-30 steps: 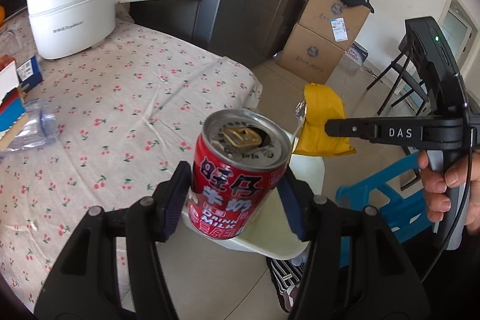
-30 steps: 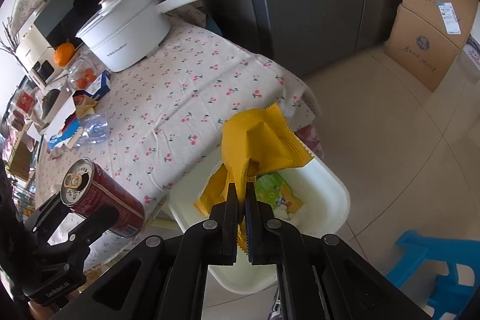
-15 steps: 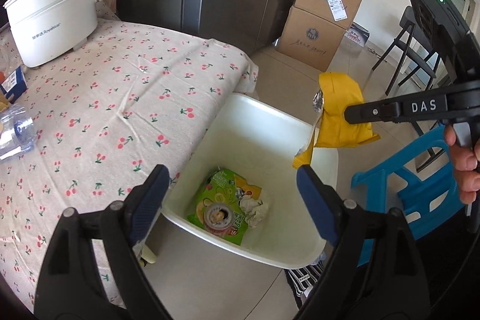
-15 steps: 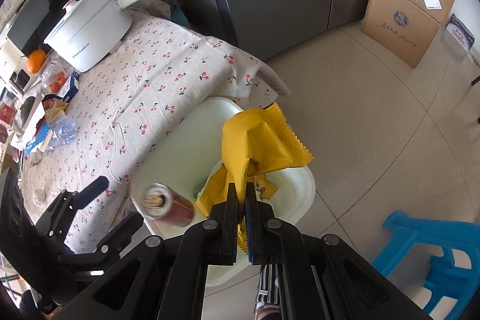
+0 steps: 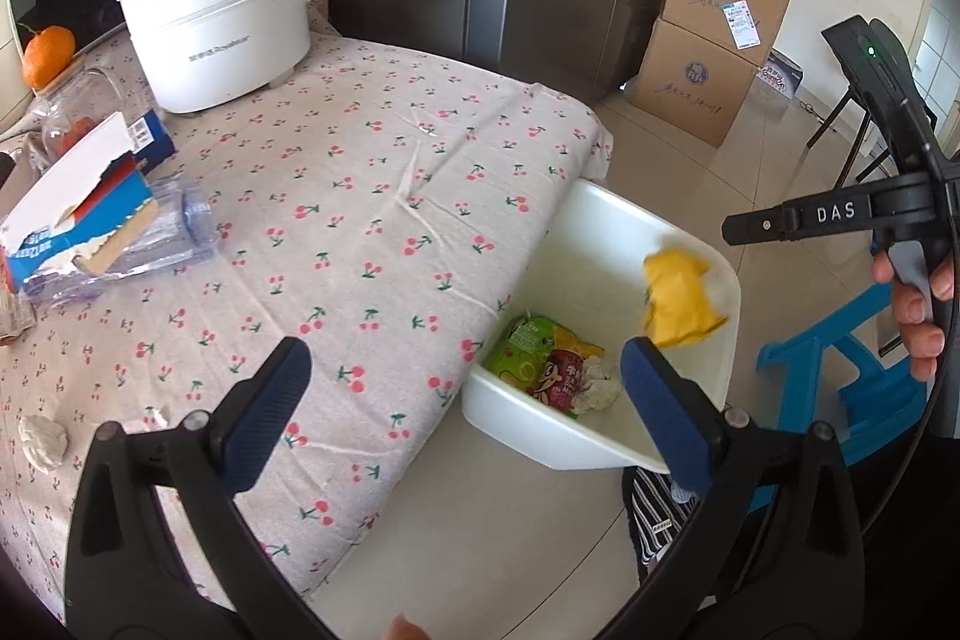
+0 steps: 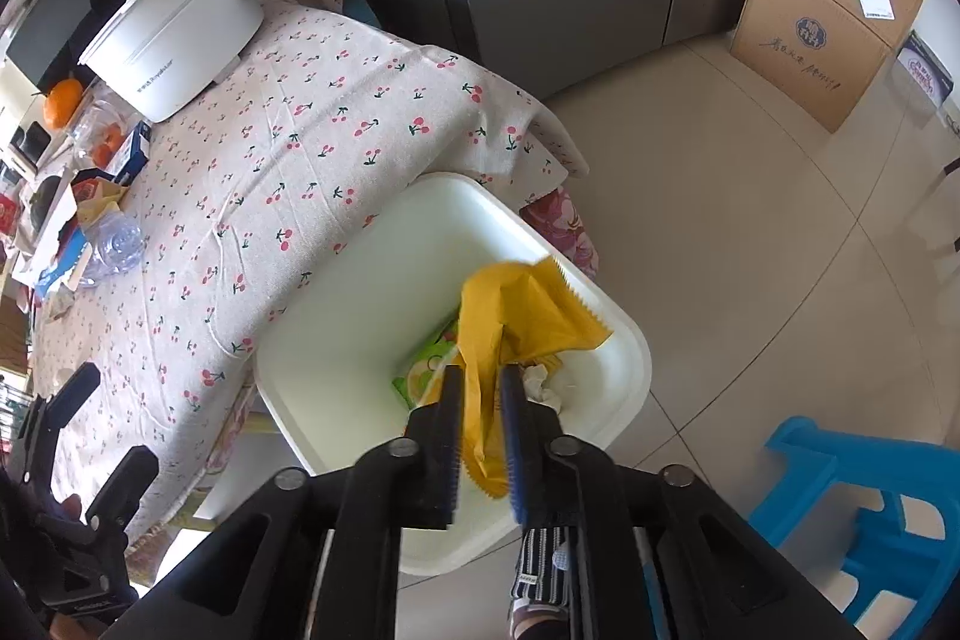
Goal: Collect trash
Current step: 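Carry can and wrapper over the white bin and release both, then grasp the white tissue ball on the table with the left gripper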
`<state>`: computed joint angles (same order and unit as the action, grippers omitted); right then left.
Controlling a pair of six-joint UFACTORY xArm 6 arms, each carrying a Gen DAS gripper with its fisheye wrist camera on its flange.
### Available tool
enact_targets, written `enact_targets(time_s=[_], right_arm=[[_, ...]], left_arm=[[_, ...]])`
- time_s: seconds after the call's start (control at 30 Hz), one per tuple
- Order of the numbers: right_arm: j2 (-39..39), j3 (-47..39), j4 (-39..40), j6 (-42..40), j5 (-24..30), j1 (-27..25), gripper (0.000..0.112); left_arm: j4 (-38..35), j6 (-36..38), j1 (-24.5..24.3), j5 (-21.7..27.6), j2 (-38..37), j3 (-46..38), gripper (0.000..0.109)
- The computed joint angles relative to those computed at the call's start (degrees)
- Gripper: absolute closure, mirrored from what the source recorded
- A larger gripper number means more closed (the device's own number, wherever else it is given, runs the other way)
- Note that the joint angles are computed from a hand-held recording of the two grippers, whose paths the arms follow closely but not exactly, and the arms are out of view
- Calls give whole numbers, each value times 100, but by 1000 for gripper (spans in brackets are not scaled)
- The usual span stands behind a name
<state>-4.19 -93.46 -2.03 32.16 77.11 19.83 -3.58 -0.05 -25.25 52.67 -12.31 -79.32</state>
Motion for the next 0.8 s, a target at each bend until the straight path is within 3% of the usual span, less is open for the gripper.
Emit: enact_targets(time_s=[0.03,0.1,0.5,0.8], right_arm=[[-15,14,-9,55,-68,10,65],[-27,2,-36,99,-187,55,56],[335,-472,-139,140,-195,354,43],[849,-1101,-294,101,-46,655,36]], left_arm=[[21,-12,26,30,-40,17,6],[82,-44,75,57,-136,82,6],[431,-209,461,343,-566,351,6],[980,-861,1263,692,-862,588,6]])
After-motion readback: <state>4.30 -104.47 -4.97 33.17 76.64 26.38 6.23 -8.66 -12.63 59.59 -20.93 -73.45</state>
